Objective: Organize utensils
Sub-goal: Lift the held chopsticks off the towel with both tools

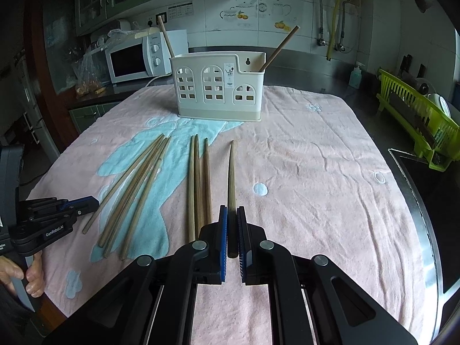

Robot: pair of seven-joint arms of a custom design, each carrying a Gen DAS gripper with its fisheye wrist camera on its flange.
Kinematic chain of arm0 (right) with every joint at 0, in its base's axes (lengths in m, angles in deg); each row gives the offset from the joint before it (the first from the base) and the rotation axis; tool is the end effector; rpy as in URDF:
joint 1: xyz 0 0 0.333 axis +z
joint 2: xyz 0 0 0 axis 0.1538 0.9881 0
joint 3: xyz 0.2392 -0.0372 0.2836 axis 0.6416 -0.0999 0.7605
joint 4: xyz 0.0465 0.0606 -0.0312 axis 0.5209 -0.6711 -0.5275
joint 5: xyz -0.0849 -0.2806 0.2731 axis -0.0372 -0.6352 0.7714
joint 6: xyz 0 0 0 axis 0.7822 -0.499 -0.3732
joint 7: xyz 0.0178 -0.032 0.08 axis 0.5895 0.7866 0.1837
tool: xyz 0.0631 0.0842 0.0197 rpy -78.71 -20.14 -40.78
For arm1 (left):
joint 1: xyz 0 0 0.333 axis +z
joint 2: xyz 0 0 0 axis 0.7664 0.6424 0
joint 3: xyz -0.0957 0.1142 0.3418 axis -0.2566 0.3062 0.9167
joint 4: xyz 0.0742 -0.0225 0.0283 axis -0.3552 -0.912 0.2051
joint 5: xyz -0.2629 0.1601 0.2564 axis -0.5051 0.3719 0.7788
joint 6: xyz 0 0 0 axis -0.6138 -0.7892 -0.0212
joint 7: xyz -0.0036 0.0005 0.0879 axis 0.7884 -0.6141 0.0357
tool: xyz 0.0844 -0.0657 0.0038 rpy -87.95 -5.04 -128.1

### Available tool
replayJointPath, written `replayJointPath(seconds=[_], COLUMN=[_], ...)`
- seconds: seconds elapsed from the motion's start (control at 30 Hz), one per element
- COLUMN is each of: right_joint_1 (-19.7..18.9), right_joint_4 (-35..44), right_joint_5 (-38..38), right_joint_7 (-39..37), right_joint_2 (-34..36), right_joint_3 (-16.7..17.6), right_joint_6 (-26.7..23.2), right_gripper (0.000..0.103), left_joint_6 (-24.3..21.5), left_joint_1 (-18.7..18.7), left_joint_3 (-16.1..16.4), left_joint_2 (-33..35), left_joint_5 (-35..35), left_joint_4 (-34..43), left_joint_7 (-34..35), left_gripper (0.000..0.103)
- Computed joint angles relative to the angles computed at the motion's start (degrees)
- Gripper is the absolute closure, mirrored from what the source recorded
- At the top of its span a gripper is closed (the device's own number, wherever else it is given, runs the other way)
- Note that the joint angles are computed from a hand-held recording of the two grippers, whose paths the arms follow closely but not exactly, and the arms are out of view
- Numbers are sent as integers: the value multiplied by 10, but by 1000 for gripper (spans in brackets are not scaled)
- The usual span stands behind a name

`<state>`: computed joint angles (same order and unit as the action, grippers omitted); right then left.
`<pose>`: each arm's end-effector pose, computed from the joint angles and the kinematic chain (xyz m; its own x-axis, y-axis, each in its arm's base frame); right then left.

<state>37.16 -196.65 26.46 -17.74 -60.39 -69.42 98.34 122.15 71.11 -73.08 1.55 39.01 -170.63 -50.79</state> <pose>0.4460 0.0517 0.5021 0.5251 -0.8506 -0.0276 -0.5965 -0.3448 -0.7248 0.3909 -0.1902 0.4401 0.2044 -0.9641 0.1695 -0.7237 -0.2654 -0.6370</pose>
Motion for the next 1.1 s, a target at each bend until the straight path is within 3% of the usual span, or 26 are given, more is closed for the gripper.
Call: replayJointPath(seconds=[0.33,0.63,0.8,0.93,1.0,1.1], right_joint_1=[2,-5,-3,2,3,4], right_joint_4=[5,8,13,27,38,54], right_joint_5=[24,47,52,61,68,80], right_joint_7=[-23,-45,-52,-61,-66,-81], right_joint_2=[0,-6,-16,-18,-17,-15], right_joint_3=[-2,6,7,3,0,2], right_joint_6=[-10,-16,-20,-23,-31,-33], right_gripper=[96,96,96,96,96,96], left_joint_6=[3,-65,-61,-46,-31,-7], left_joint_1=[-3,-2,-58,-79,-75,-41], left_joint_3=[3,-6,56,91,96,77], left_joint_2=[24,31,26,4,-10,-35], left_joint_5=[1,72,90,92,85,79], left_joint_4=[6,40,41,35,31,28], left_joint_7=[0,-34,-22,-16,-10,-5], left_gripper=[93,97,97,98,98,98])
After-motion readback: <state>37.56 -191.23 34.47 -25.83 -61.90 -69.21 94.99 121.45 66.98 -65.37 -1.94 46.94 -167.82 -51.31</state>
